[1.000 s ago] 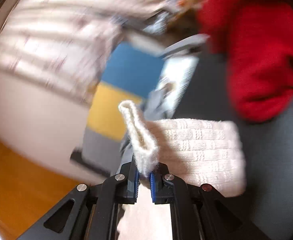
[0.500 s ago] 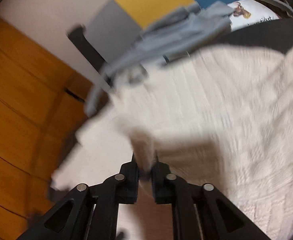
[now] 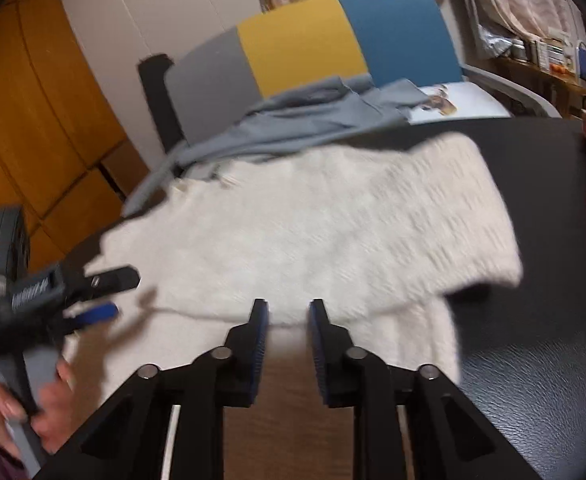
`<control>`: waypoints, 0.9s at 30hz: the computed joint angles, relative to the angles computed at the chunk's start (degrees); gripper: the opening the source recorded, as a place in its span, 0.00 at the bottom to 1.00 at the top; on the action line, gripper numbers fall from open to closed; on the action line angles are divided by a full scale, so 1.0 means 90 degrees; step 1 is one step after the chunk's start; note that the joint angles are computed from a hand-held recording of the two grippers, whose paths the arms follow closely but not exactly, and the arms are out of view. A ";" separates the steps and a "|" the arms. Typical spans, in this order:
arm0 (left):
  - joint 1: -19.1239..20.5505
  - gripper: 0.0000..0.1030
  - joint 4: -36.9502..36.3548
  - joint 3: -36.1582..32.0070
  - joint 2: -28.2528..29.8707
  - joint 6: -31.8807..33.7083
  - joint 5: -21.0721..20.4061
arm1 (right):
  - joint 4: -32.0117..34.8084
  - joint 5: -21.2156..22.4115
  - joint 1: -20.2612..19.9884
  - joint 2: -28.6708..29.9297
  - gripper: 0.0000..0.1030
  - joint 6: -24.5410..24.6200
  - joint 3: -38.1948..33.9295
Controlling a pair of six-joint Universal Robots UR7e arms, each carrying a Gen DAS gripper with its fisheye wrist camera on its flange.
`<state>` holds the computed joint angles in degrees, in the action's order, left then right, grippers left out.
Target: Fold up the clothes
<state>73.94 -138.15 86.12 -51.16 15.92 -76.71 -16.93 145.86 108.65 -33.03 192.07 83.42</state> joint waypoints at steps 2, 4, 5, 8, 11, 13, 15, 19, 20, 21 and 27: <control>-0.0145 1.00 0.0181 -0.0188 0.0291 -0.0061 0.0577 | -0.0299 -0.0252 -0.0136 -0.0197 0.17 0.0270 0.0394; -0.0200 1.00 -0.0150 -0.0102 0.0370 -0.0006 0.0712 | -0.0573 -0.0423 -0.0209 -0.0330 0.17 0.0345 0.0670; -0.0206 1.00 -0.0252 -0.0071 0.0380 0.0061 0.0639 | -0.0650 -0.0493 -0.0232 -0.0367 0.17 0.0349 0.0745; -0.0250 0.82 -0.0393 0.0036 0.0392 0.0348 0.0489 | -0.0900 -0.0683 -0.0290 -0.0470 0.17 0.0357 0.0969; -0.0415 0.36 -0.0735 0.0253 0.0404 0.0825 0.0803 | -0.1232 -0.0908 -0.0367 -0.0578 0.17 0.0371 0.1219; -0.0416 0.12 -0.0460 0.0188 0.0370 0.0891 0.0517 | -0.1525 -0.1022 -0.0384 -0.0666 0.17 0.0361 0.1425; -0.0428 0.09 -0.0241 0.0075 0.0329 0.0850 0.0241 | -0.1870 -0.1084 -0.0375 -0.0749 0.17 0.0280 0.1626; -0.0505 0.09 -0.0299 -0.0122 0.0233 0.0932 -0.0168 | -0.2064 -0.1239 -0.0365 -0.0865 0.15 0.0278 0.1822; -0.0524 0.09 -0.0265 -0.0200 0.0217 0.0948 -0.0242 | -0.1800 -0.1159 -0.0351 -0.0834 0.14 0.0377 0.1703; -0.0551 0.09 -0.0229 -0.0276 0.0200 0.0963 -0.0269 | -0.1532 -0.1103 -0.0348 -0.0808 0.14 0.0453 0.1582; -0.0556 0.09 -0.0012 -0.0781 0.0158 0.0845 -0.0495 | -0.0252 -0.0869 -0.0405 -0.0752 0.10 0.0584 0.0980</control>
